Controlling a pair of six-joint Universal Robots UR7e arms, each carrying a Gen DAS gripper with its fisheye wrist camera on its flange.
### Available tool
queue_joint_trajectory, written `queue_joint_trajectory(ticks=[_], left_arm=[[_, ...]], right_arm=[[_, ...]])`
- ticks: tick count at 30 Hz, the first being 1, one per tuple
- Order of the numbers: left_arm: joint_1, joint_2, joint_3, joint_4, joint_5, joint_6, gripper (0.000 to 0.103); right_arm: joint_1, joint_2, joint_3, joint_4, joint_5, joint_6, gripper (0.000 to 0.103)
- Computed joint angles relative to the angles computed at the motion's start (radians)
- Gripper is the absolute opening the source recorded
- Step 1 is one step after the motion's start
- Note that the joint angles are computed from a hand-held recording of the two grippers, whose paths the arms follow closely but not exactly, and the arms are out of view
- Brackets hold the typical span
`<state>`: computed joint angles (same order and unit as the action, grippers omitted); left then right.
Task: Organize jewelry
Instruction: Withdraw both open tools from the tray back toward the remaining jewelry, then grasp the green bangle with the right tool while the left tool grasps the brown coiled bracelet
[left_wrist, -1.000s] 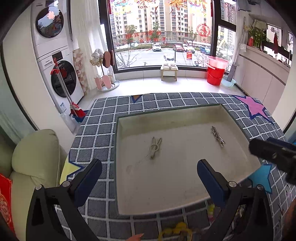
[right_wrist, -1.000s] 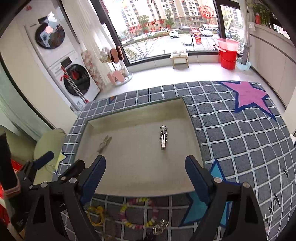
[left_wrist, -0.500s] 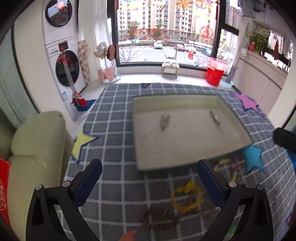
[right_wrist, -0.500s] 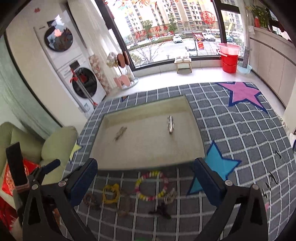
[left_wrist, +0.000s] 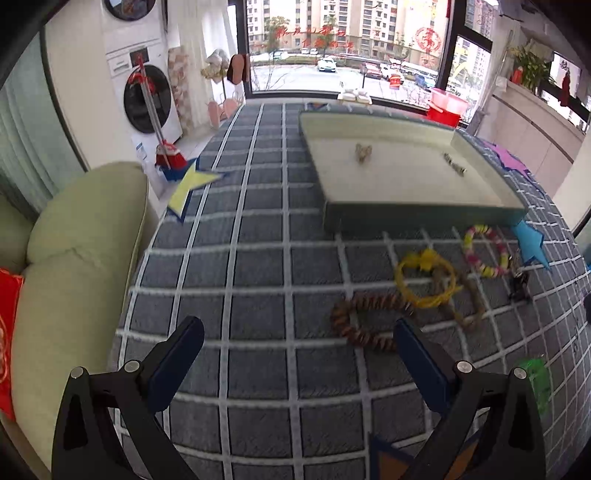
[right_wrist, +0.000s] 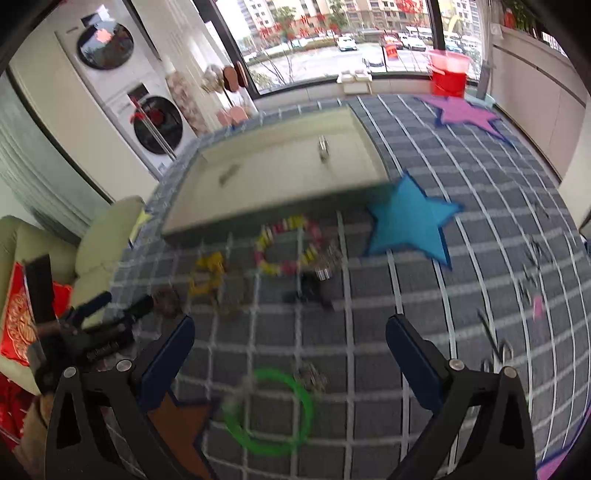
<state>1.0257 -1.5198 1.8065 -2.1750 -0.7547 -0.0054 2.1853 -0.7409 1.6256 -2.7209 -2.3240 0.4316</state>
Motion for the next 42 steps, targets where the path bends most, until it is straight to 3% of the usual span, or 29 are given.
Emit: queue_joint_trajectory(ticks=[11, 23, 27, 30, 32, 38, 39, 40, 42], left_arm=[[0.031, 0.01, -0.018, 0.037, -0.012, -0.066, 0.103], [0.055, 0.054, -0.083, 0.06, -0.071, -0.109, 0.103], [0.042, 0.068, -0.072, 0.058, -0.041, -0.109, 0.102], [0.025, 0.073, -0.058, 0.054, -0.01, -0.094, 0.093], [0.014, 0.075, -0.048, 0.052, 0.014, -0.078, 0.093], [-0.009, 0.064, -0.025, 0.034, 0.022, -0.004, 0.069], [-0.014, 0.062, -0.022, 0.033, 0.015, 0.01, 0.06], [-0.016, 0.059, -0.018, 0.032, 0.005, 0.022, 0.044], [-0.022, 0.056, -0.012, 0.027, 0.0, 0.048, 0.029]], right_arm=[[0.014, -0.023, 0.096, 0.108, -0.019, 0.159, 0.103], [0.025, 0.008, 0.073, 0.156, -0.074, 0.215, 0.102], [0.034, 0.034, 0.047, 0.19, -0.103, 0.217, 0.09], [0.041, 0.052, 0.03, 0.225, -0.129, 0.22, 0.081], [0.051, 0.067, 0.012, 0.265, -0.158, 0.216, 0.077], [0.07, 0.09, -0.007, 0.289, -0.185, 0.186, 0.059], [0.072, 0.091, -0.008, 0.286, -0.187, 0.182, 0.053], [0.074, 0.092, -0.009, 0.284, -0.186, 0.18, 0.05], [0.077, 0.096, -0.011, 0.28, -0.185, 0.177, 0.032]])
